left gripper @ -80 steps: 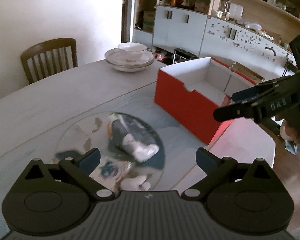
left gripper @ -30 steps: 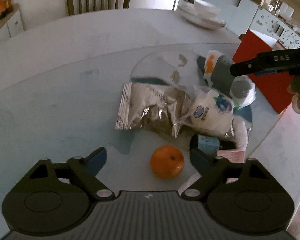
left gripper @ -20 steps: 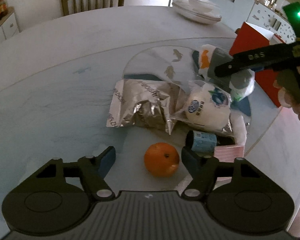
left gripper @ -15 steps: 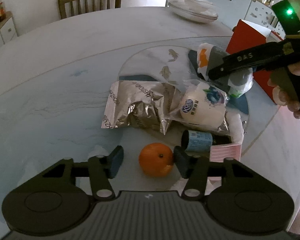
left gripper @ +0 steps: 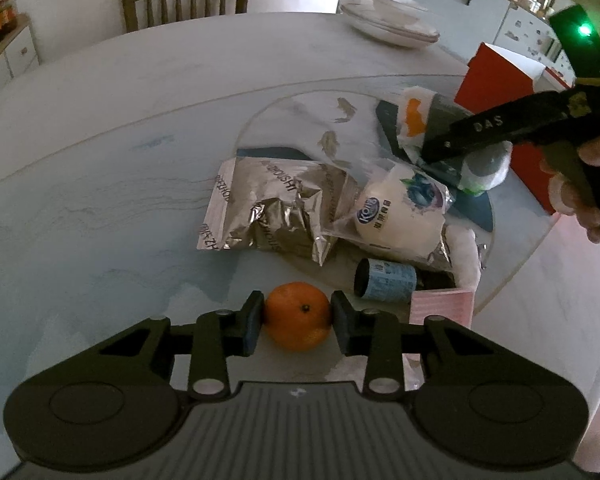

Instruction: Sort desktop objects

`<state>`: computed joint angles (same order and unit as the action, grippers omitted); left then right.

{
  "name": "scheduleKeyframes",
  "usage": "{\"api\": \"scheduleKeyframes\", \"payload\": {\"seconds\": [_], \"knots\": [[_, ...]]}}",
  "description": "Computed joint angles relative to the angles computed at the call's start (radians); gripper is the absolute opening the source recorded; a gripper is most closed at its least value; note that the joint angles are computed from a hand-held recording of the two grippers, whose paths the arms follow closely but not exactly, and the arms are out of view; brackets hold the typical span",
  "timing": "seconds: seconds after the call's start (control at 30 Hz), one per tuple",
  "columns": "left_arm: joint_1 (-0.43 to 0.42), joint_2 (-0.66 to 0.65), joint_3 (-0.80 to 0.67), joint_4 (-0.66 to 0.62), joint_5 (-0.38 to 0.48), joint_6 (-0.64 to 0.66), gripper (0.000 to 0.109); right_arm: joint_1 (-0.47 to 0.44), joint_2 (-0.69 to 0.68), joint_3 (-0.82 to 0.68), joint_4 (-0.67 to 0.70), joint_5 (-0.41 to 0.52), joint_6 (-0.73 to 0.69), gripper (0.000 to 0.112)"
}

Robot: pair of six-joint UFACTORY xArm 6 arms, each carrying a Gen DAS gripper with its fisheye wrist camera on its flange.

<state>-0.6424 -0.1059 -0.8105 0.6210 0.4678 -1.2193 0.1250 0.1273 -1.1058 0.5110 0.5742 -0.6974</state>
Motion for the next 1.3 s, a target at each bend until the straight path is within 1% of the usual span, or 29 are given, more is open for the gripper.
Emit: {"api": "scheduleKeyframes", "payload": {"seconds": [0.17,0.43,0.57,0.8,1.0,1.3], "knots": [[0.003,-0.004,-0.001,-0.009,0.007,-0.009,0.035,-0.009,-0.016,0.007,0.029,0.019,-0.055,0.052],[-0.014,-0.035,-0.012,-0.014,0.040,-0.028,0.035,-0.039,-0.071,0.019,0.075,0.084,-0.105,0.052],[-0.025,-0.036,-0.040,-0.034,0.056,-0.033,0.035,-0.064,-0.100,0.019,0.106,0.126,-0.140,0.052],[-0.053,-0.025,-0.114,-0.034,0.107,-0.031,0.035,-0.120,-0.133,0.003,0.143,0.202,-0.186,0.052],[-0.080,0.027,-0.207,-0.017,0.132,-0.041,0.035,-0.182,-0.146,-0.031,0.176,0.269,-0.229,0.052],[-0.116,0.148,-0.391,-0.014,0.162,-0.006,0.035,-0.273,-0.148,-0.099,0.227,0.353,-0.307,0.052]]}}
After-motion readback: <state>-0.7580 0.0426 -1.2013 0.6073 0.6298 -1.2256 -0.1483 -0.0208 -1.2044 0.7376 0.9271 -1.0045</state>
